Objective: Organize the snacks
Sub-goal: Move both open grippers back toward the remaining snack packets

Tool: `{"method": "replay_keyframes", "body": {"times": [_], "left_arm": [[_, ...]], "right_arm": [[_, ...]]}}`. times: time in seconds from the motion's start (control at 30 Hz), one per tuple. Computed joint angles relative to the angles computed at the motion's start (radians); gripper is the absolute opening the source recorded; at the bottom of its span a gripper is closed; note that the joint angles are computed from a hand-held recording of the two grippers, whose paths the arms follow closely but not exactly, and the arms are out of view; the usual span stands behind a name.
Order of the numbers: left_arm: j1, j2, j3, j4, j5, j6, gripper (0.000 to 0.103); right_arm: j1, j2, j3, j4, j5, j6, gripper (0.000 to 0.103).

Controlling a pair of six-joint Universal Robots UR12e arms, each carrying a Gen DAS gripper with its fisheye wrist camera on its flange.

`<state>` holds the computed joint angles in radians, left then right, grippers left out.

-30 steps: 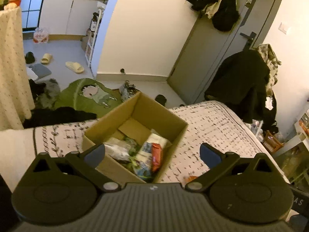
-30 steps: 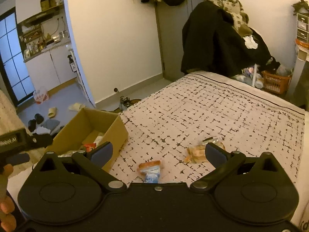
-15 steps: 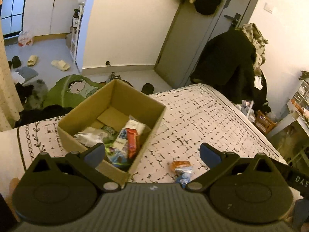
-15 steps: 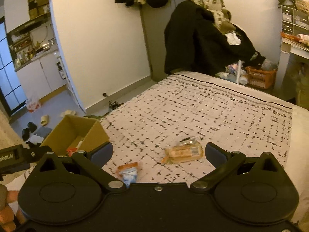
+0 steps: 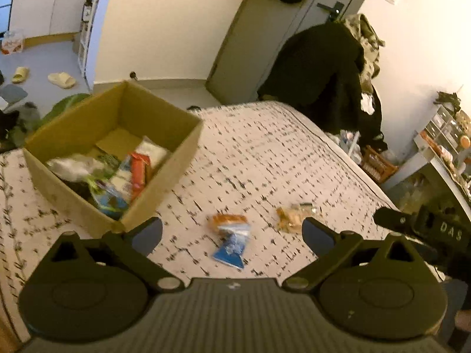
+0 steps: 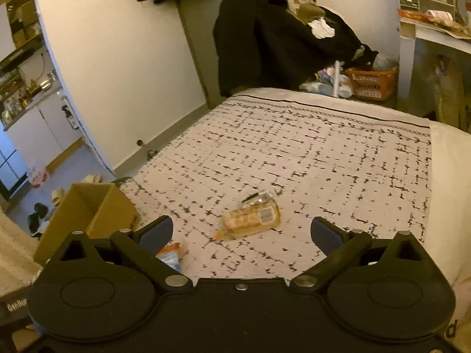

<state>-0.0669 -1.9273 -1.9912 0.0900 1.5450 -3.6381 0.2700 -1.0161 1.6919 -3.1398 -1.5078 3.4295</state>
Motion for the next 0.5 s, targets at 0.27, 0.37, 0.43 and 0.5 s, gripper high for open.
{"method": "replay_keyframes", "body": {"times": [0.27, 0.37, 0.43, 0.5], "left_arm": [[-0.011, -0.057, 0.041, -0.024, -0.006, -0.013, 0.094], [-0.009, -0.081, 0.063, -0.052, -0.013, -0.026, 0.094], [-0.01, -0.095, 0.077, -0.072, -0.014, -0.029, 0.094], [-0.012, -0.11, 0.092, -0.093, -0.01, -0.022, 0.094]], "right_arm": [[-0.009, 0.033, -0.04, 0.054, 0.01, -0.024, 0.096], [-0.007, 0.046, -0.057, 0.073, 0.013, -0.036, 0.096], [-0.006, 0.053, -0.068, 0.087, 0.013, -0.045, 0.096], [-0.007, 0.063, -0.078, 0.092, 0.017, -0.067, 0.096]]}}
